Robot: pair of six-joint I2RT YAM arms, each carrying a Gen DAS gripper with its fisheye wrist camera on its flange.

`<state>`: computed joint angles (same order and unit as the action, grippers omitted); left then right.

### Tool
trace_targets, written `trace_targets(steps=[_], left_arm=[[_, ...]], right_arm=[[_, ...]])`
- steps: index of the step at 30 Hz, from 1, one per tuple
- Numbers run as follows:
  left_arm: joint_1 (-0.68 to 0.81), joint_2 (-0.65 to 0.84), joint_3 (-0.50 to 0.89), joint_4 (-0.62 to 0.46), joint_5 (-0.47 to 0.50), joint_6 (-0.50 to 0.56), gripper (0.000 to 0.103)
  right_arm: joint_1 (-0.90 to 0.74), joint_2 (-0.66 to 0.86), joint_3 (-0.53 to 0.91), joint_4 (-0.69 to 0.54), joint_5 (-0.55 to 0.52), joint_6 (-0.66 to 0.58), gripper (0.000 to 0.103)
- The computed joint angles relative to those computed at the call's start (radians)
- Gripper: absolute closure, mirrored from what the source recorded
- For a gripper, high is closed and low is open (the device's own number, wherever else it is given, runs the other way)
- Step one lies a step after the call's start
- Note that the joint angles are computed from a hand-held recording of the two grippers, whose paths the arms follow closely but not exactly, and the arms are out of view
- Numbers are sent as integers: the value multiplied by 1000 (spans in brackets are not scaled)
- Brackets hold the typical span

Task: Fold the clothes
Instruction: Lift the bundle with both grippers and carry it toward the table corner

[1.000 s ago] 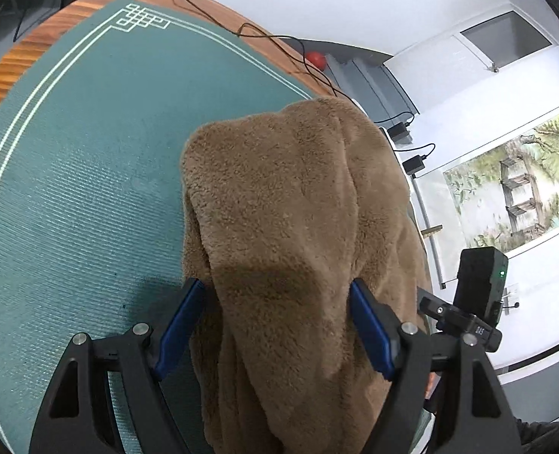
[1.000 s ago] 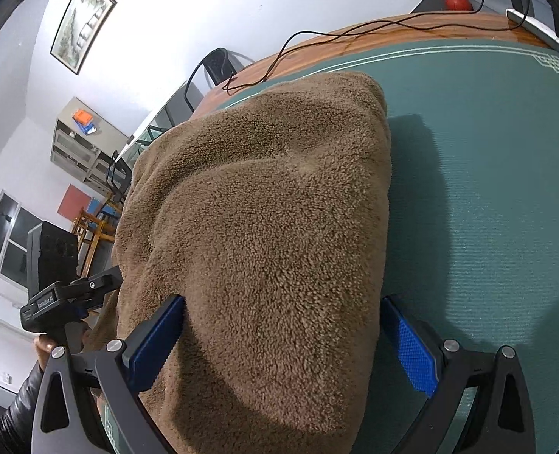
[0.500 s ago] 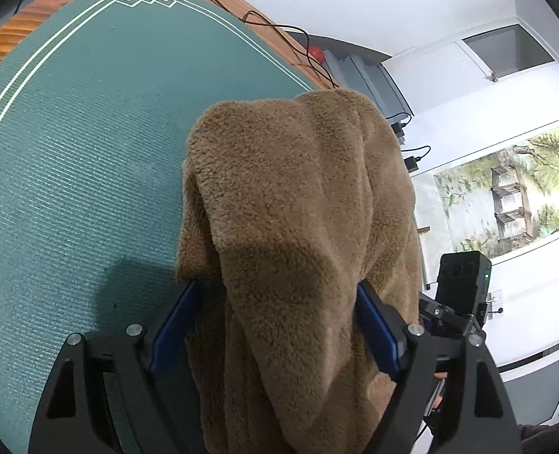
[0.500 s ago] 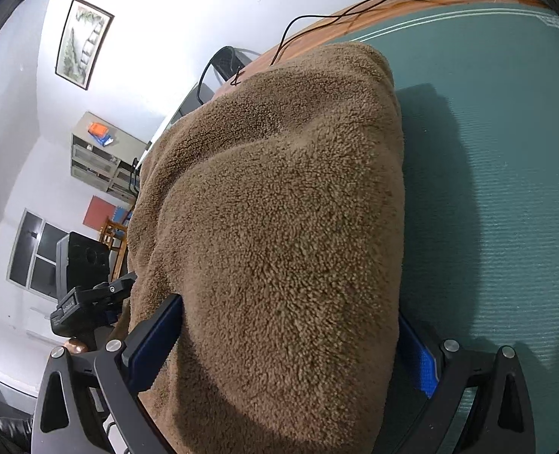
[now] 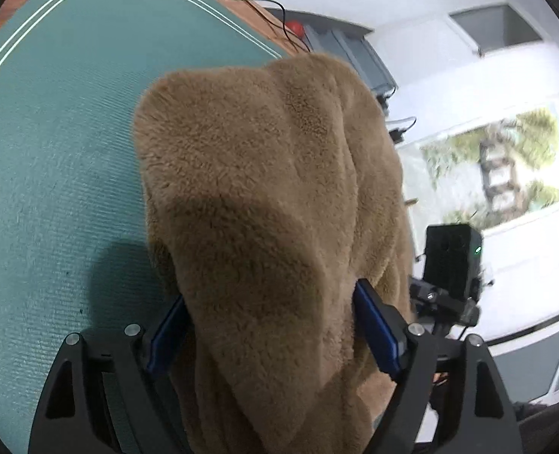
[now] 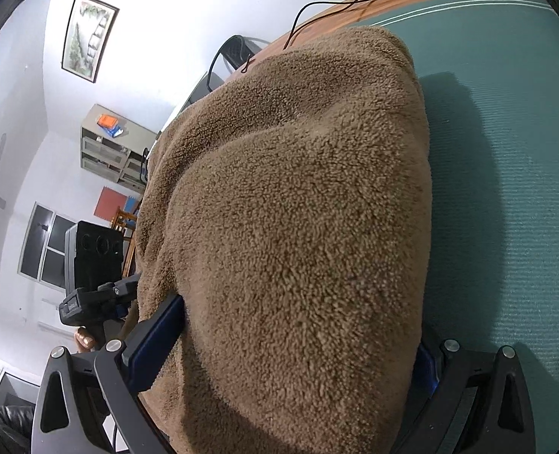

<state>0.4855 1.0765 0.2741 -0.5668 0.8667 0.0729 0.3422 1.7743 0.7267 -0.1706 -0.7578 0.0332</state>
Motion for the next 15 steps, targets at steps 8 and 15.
trace_targets(steps=[8,15], left_arm=[[-38,-78,-11,-42,-44,-60,42],[-184,-337,-50,-70,-126,-289,56]], right_arm=[[46,-20,17,-73,74,-36,0],[157,-185,-61,-18,258,27,33]])
